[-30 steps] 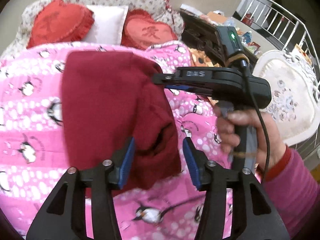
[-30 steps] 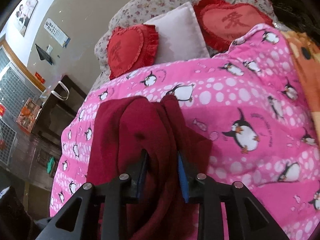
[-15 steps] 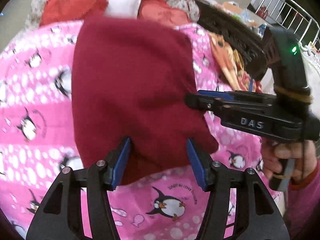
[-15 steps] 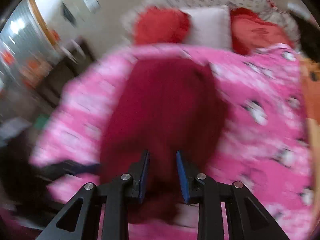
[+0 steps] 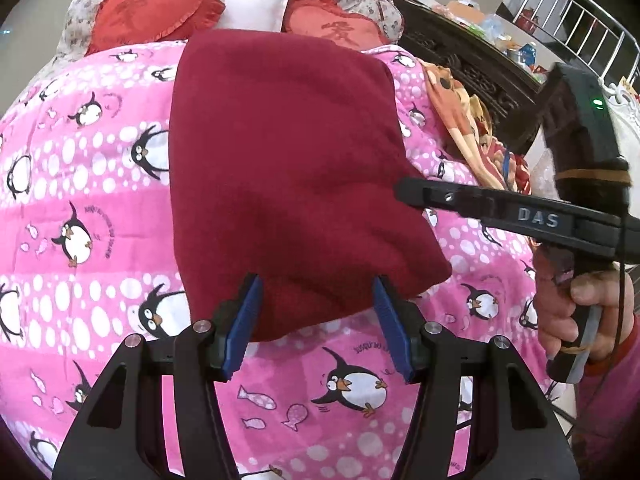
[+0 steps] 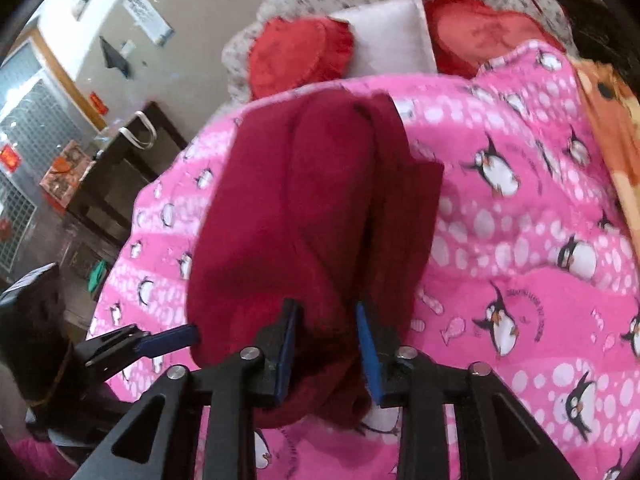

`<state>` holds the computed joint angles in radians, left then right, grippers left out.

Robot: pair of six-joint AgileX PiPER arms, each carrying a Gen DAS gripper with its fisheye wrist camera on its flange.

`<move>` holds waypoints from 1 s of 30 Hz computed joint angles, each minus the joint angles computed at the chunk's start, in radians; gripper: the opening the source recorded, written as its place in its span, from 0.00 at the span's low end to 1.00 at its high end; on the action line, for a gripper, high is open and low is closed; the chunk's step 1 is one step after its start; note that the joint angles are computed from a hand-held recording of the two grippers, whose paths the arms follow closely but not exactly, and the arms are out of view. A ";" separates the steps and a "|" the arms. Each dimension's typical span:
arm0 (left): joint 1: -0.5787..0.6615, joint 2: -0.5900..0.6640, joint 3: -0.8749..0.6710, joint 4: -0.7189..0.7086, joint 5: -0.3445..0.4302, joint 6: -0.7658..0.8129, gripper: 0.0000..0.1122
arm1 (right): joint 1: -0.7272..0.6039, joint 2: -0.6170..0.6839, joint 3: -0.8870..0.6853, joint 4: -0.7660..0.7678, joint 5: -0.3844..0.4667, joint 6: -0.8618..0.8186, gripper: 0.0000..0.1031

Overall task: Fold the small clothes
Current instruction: 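Lower the folded bundle onto the quilt with both grippers and open them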

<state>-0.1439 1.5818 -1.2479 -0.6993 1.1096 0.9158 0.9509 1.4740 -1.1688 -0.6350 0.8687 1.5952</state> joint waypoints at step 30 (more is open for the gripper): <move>-0.039 0.110 -0.166 -0.032 -0.067 -0.022 0.62 | -0.178 -0.012 0.046 -0.146 -0.061 0.125 0.44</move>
<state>-0.1834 1.6921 -1.4141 -0.7313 1.0424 0.8937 0.7727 1.4624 -1.1232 -0.7805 0.8075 1.7204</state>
